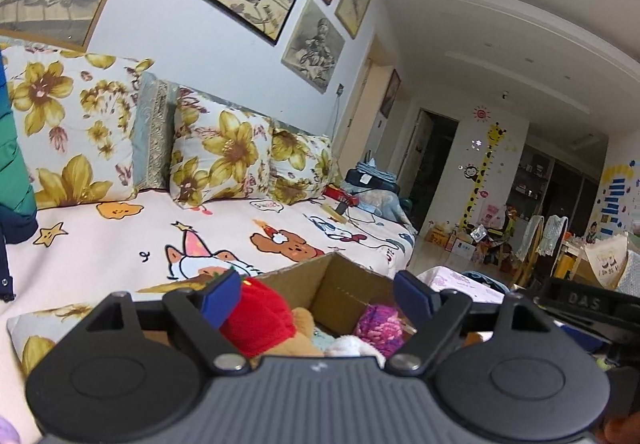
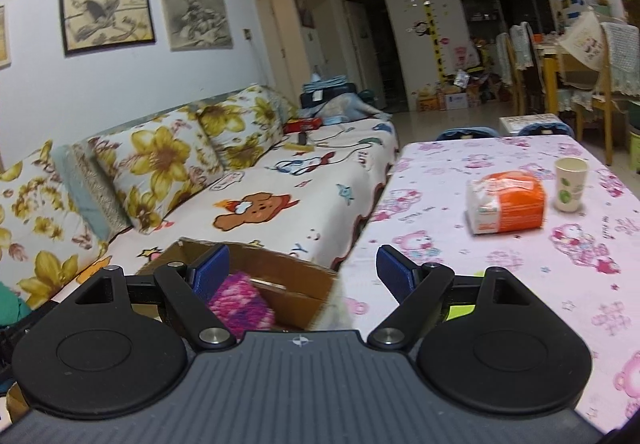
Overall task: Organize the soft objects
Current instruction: 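Return both tools from the box to the table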
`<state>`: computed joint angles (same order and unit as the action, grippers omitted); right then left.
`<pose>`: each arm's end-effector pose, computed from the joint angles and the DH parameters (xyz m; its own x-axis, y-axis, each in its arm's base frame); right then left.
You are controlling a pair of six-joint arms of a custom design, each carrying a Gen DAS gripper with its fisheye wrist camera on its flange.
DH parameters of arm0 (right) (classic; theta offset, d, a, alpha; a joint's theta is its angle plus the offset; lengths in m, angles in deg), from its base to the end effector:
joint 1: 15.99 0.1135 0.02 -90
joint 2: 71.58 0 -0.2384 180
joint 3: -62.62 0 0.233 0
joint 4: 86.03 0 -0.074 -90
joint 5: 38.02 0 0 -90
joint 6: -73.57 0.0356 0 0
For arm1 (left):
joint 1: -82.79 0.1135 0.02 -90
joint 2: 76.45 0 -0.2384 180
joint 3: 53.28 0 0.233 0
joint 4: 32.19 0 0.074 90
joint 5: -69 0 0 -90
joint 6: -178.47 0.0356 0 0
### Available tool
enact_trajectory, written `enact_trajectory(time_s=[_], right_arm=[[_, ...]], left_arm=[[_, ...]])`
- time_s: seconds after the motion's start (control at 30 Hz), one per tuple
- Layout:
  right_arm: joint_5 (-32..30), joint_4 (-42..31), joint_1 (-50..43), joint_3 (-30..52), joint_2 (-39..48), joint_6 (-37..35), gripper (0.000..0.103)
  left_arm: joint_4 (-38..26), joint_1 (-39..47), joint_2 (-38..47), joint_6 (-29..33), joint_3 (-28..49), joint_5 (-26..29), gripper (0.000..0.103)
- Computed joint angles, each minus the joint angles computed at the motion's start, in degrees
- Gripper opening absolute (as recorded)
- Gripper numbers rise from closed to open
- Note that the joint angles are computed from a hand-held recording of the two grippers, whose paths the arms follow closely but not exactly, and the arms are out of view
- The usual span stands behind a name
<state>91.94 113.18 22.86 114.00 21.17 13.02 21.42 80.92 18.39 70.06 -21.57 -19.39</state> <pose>0.2481 0.1704 0.1594 -0.2644 0.2709 -0.9256 0.1291 0.9610 0.2444 0.2533 -0.0093 0.1251 -0.1759 -0.3101 -0.9343 0.0050 0.9488 -0.3159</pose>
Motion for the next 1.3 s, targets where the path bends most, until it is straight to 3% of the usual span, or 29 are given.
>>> enact_trajectory(time_s=[0.2, 0.63, 1.3], right_arm=[[3.0, -0.5, 1.1, -5.4, -4.2, 3.4, 0.101], [5.2, -1.3, 0.7, -6.7, -0.9, 11.4, 0.102], [7.3, -3.7, -0.5, -7.2, 1.1, 19.4, 0.103]], left_arm=[[2.4, -1.2, 0.8, 2.2, -0.5, 0.6, 0.085], [6.2, -6.0, 1.9, 6.1, -2.0, 1.2, 0.088], [12.4, -15.2, 5.0, 12.5, -2.4, -5.3, 0.090]])
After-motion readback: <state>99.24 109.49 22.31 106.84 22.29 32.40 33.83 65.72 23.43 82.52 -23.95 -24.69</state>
